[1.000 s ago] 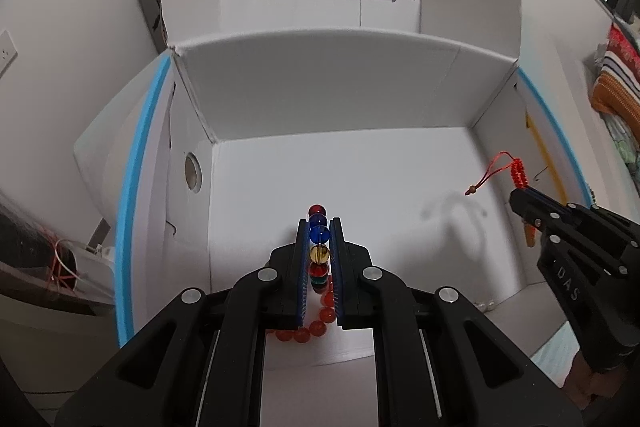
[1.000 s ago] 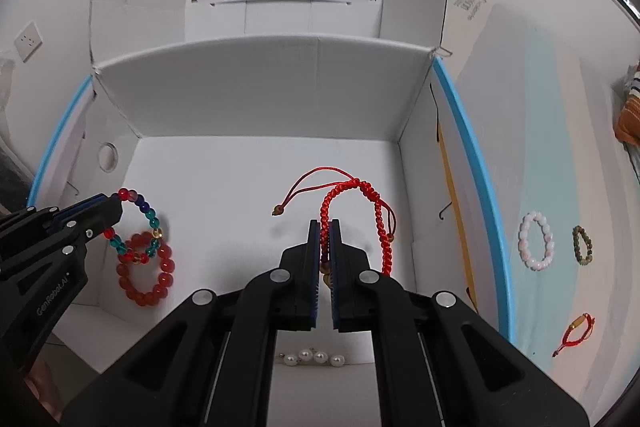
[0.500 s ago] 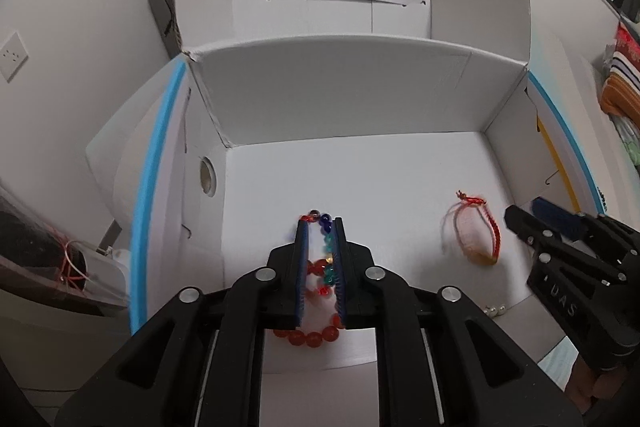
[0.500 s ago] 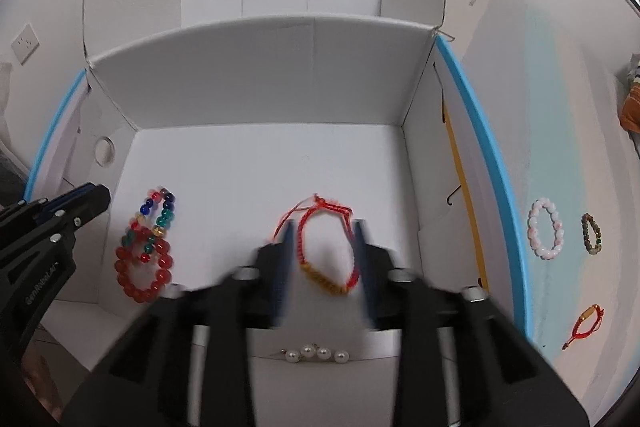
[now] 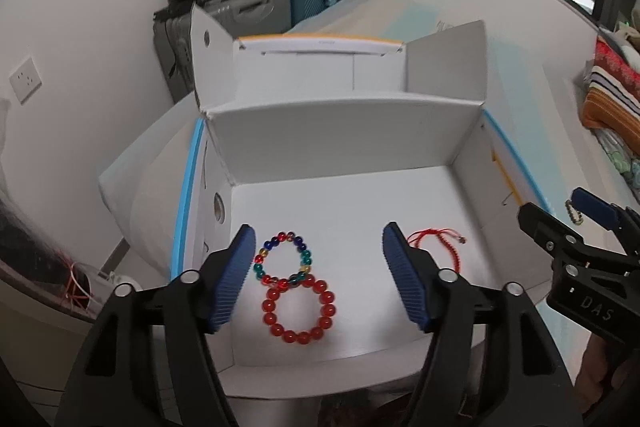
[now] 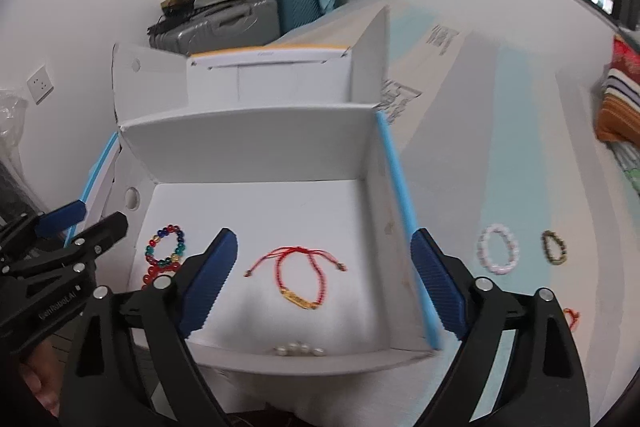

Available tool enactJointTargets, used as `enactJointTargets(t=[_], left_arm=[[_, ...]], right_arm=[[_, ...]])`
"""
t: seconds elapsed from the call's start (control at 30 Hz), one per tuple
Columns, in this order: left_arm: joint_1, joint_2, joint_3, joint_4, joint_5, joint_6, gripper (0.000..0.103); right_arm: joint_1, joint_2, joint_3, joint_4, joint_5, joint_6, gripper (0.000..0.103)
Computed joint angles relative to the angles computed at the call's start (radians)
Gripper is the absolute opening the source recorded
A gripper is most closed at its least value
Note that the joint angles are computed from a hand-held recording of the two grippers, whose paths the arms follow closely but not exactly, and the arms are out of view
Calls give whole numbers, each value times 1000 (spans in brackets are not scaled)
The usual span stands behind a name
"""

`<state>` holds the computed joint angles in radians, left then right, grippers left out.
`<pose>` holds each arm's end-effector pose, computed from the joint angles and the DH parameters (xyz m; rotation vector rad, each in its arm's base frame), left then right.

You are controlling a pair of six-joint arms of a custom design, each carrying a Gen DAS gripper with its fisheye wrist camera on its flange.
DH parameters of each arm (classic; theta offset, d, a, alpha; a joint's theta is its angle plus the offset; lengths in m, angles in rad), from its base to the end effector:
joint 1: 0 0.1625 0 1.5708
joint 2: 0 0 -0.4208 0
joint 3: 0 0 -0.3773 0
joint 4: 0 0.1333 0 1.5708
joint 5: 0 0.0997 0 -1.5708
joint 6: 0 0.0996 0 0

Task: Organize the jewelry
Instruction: 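Open the left tool in the box while the right tool releases the cord bracelet, then move both open tools back over the remaining bracelets on the bed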

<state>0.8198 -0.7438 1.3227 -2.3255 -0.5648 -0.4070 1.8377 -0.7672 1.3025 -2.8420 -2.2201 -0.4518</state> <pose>-0.3412 -0.6842 0.2059 0.2776 2.2355 -0.8434 0.2695 -0.7086 0.2702 0.5330 -2.2732 0.8169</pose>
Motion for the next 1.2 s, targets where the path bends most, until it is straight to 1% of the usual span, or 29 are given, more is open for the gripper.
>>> enactJointTargets(t=[0.07, 0.1, 0.17, 0.23, 0.27, 0.4, 0.47, 0.7, 0.8, 1.07, 1.2], left_arm=[[-11, 3, 3, -13, -3, 4, 71], [-18, 7, 3, -23, -6, 13, 72], [-30, 16, 2, -46, -10, 30, 79], [-43, 32, -6, -68, -16, 49, 82], [-49, 40, -9, -79, -20, 58, 85], [-72, 81, -33, -129, -40, 102, 93], [-85, 106, -48, -159, -52, 129, 96], [-127, 204, -128, -197, -97, 193, 97], [-139, 249, -173, -198, -118, 218, 97], [-163, 406, -348, -134, -204, 260, 97], [-169, 484, -437, -99, -242, 282, 97]], right_arm=[[-2, -30, 31, -31, -7, -24, 87], [-3, -47, 51, -53, -10, -32, 89], [-10, -77, 86, -98, -10, -48, 92], [-13, -102, 116, -136, -14, -56, 94], [-17, -118, 134, -154, -14, -62, 95], [-35, -188, 208, -234, -19, -85, 95], [-47, -222, 236, -250, -17, -85, 95], [-106, -348, 339, -320, -28, -107, 95], [-136, -403, 378, -310, -35, -101, 95], [-221, -507, 454, -305, -74, -73, 95], [-275, -551, 489, -291, -72, -52, 95]])
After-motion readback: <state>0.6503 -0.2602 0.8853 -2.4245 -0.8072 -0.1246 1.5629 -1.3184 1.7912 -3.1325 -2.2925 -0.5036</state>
